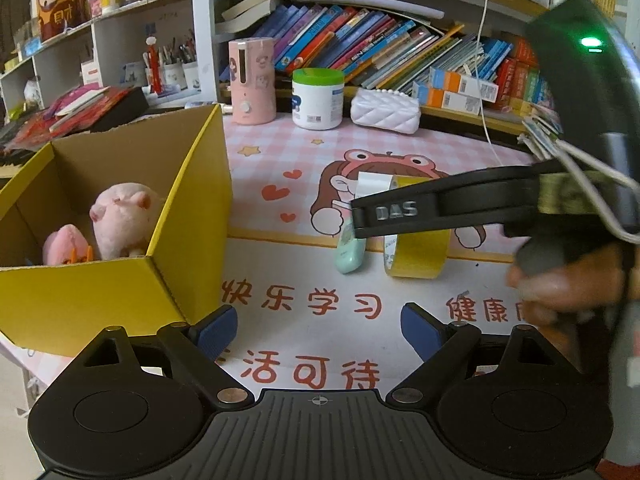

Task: Organize objects
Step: 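Grasp the yellow tape roll with the right gripper while the left gripper grasps the mint-green case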

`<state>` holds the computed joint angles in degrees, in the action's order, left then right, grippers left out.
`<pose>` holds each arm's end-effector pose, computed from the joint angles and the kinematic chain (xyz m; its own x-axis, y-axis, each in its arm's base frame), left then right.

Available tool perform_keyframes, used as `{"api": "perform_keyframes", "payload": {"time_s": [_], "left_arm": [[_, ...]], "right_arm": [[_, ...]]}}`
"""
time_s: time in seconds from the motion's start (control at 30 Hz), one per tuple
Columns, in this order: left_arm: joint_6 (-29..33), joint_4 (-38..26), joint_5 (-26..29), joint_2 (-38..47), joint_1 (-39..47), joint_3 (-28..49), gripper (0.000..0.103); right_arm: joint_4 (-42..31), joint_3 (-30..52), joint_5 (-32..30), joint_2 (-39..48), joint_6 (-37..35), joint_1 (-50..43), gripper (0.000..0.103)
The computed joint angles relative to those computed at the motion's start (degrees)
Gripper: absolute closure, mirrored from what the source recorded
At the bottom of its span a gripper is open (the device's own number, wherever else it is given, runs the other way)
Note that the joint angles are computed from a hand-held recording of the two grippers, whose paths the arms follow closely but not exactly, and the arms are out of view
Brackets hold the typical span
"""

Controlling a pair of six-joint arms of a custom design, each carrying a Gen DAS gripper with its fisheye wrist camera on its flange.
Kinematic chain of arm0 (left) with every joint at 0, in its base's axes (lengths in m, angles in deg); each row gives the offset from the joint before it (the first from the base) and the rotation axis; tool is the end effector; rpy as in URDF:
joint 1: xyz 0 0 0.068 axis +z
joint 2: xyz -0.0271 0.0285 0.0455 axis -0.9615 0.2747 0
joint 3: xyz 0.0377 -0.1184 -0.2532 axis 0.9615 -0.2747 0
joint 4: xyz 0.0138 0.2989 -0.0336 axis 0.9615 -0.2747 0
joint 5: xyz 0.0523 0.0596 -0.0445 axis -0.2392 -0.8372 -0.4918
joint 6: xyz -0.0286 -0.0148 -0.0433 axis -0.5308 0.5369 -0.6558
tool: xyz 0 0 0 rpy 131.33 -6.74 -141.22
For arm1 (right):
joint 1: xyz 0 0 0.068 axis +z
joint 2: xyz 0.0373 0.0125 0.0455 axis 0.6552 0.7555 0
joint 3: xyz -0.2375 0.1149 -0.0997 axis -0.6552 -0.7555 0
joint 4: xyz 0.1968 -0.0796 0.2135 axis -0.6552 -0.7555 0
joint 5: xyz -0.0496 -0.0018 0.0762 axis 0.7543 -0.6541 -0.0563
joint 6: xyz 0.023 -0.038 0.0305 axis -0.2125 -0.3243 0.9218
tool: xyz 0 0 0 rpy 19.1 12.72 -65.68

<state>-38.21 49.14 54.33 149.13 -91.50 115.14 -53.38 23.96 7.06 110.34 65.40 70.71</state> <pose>0.2626 -0.0910 0.1159 -0.5780 0.3831 -0.7205 0.5701 0.8213 -0.0207 0.2726 0.1357 0.1163 -0.6468 0.2621 -0.7163 0.3034 0.9500 0.0737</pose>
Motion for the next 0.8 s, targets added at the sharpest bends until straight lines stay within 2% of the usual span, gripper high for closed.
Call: {"api": "perform_keyframes", "payload": {"time_s": [0.07, 0.13, 0.2, 0.3, 0.47, 0.8], "left_arm": [[-0.66, 0.19, -1.31, 0.29, -0.69, 0.21, 0.014], [-1.44, 0.06, -2.37, 0.81, -1.19, 0.69, 0.015], [-1.76, -0.02, -2.69, 1.21, -1.62, 1.08, 0.015], [-1.96, 0.27, -2.99, 1.69, -2.99, 1.52, 0.015], [-3.13, 1.45, -3.52, 3.89, -4.84, 2.84, 0.015], [-7.58, 6.0, -7.14, 13.77, -8.69, 9.15, 0.02]], "right_arm": [[1.42, 0.78, -2.02, 1.88, -1.31, -1.45, 0.025], [2.45, 1.2, -3.68, 3.16, -2.24, -2.62, 0.036], [2.6, 1.23, -5.12, 3.49, -3.02, -3.78, 0.06], [3.79, -1.18, -8.14, 0.7, -3.84, -5.56, 0.063], [2.74, -6.63, -7.59, -8.55, -3.44, -6.48, 0.065], [-9.71, -14.27, -1.64, -26.54, 0.55, -5.61, 0.066]]}}
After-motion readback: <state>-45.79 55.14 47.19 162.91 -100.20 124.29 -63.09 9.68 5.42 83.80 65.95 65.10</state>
